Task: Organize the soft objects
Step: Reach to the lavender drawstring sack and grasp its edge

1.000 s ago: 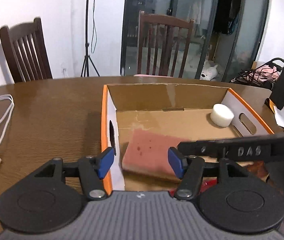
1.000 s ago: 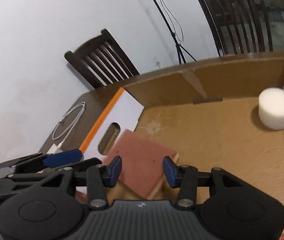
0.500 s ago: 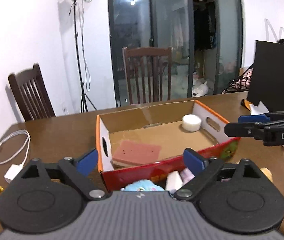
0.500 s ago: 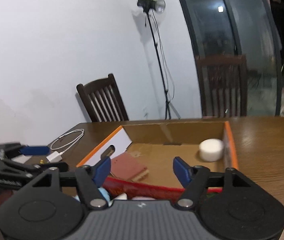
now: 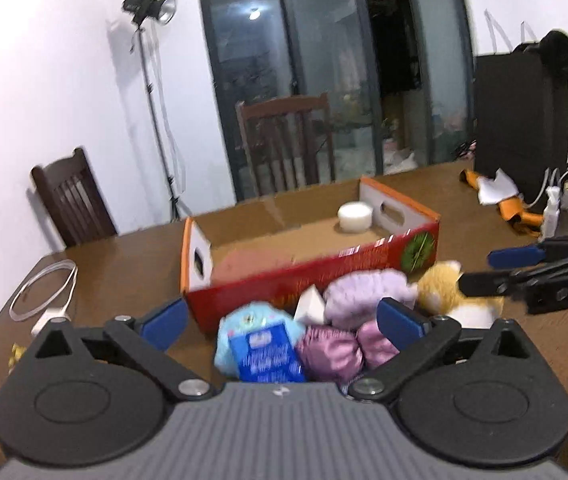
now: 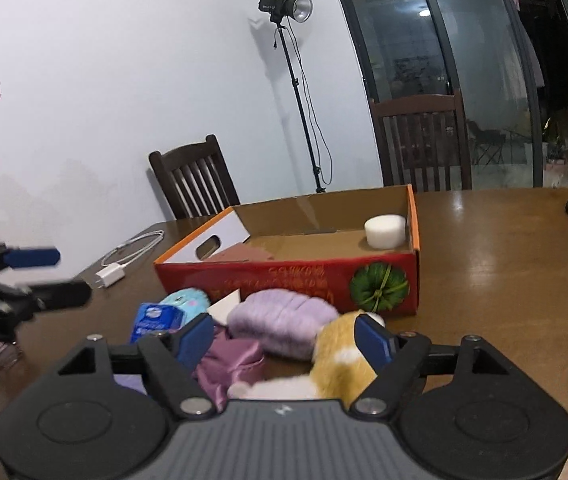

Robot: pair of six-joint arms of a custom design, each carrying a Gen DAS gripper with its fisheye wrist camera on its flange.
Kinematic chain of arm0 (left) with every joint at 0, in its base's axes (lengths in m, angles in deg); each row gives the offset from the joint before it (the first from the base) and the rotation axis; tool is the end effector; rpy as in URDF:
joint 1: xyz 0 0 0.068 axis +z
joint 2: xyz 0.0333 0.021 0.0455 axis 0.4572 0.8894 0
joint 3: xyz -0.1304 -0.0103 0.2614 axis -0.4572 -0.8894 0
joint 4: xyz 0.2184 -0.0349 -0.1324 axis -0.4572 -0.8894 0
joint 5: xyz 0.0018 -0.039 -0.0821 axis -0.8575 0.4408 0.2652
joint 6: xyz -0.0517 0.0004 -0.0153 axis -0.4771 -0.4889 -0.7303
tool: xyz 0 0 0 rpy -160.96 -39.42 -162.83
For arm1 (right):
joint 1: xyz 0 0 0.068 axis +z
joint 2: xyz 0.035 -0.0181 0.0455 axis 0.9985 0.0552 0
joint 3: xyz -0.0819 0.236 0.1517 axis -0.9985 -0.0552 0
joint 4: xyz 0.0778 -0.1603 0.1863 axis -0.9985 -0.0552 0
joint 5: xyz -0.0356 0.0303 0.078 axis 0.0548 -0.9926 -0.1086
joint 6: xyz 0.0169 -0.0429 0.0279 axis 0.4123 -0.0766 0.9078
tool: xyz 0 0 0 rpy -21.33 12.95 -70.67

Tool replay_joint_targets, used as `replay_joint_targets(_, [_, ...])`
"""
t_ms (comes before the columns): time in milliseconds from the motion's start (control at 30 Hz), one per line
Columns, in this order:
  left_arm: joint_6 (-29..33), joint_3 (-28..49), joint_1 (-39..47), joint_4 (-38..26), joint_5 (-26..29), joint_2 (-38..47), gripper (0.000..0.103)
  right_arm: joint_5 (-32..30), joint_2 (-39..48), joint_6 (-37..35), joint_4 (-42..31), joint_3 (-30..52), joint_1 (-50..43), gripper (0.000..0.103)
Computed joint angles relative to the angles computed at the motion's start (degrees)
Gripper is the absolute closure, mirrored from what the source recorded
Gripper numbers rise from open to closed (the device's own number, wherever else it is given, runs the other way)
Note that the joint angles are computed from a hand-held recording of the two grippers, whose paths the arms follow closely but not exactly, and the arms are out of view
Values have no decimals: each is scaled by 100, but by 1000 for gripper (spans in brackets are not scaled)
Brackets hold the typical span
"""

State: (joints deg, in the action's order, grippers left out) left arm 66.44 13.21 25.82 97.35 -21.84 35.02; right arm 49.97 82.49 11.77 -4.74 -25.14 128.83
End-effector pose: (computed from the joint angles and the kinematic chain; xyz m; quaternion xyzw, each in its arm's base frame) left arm 0.3180 -0.0192 0.1369 0.2460 0.8215 -0.0562 0.5114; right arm 0.2778 0.2294 0.1076 0.0194 0.8455 0.1321 0.5170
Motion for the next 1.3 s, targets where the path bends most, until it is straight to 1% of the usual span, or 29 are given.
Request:
replay_joint_targets(100, [-134, -101, -8, -107, -95, 53, 0, 0, 34, 155, 239, -212, 126, 25])
replay_joint_targets(267, [-350, -403, 86, -111, 40, -75, 0, 219, 41, 344, 204, -410, 352, 25])
replay_joint_targets(333, [-360, -553, 119, -134, 172, -152, 0, 332, 71, 379, 227, -496, 478, 24])
replay_joint_targets(433, [-207, -834, 83, -158, 437, -197, 1, 391, 118, 467, 246, -608, 615, 25])
replay_joint_targets(500, [-300, -1072, -66, -58, 411, -165, 11, 540, 109, 537, 196, -666, 736, 25])
replay_joint_targets(533, [-273, -1178, -131, 4, 423, -122, 19, 624, 93, 580, 231, -731, 806, 25])
replay_joint_targets(567, [-275, -1235, -187, 54, 435, -58, 24, 670, 70, 612, 268, -786, 852, 25])
replay_joint_targets(633, [-284, -1215, -315, -46, 432, 114, 27, 699, 39, 743, 367, -915, 953, 25])
replay_joint_targets(667, [-284, -1204, -362, -48, 402, 193, 32, 702, 45, 797, 412, -960, 1006, 26])
replay_joint_targets(733, [-289, -1196, -388, 11, 300, 259, 35, 722, 67, 852, 472, -1019, 1128, 26])
replay_joint_targets(800, [-381, -1159, -232, 32, 415, 239, 35, 742, 85, 912, 450, -1012, 1228, 29])
replay_joint_targets(833, [-470, -1127, -151, 58, 453, 240, 35, 680, 118, 930, 515, -1020, 1247, 32])
replay_joint_targets(900, [-604, -1031, 43, 131, 536, 264, 35, 433, 222, 953, 719, -996, 1192, 34])
replay_joint_targets(933, [-685, -967, 110, 165, 502, 305, 35, 303, 289, 945, 779, -938, 1139, 35])
replay_joint_targets(1033, [-1113, -720, 215, 286, 128, 593, 35, -40, 494, 946, 666, -553, 957, 38])
replay_joint_targets(1067, [-1229, -621, 288, 280, 119, 707, 35, -169, 563, 920, 626, -407, 886, 40])
replay_joint_targets(1133, [-1339, -305, 469, 18, 249, 941, 36, -389, 731, 874, 362, 24, 738, 41])
replay_joint_targets(1167, [-1381, -115, 571, -268, 394, 1034, 42, -374, 794, 843, 59, 293, 716, 41])
replay_joint_targets(1200, [-1384, 29, 695, -468, 654, 1119, 44, -318, 894, 703, -276, 629, 716, 41])
replay_joint_targets(1267, [-1345, 224, 953, -773, 1232, 1237, 62, -388, 1097, 457, -880, 1202, 702, 43])
replay_joint_targets(1300, [-1307, 282, 1014, -884, 1370, 1260, 65, -416, 1213, 432, -1219, 1502, 691, 43])
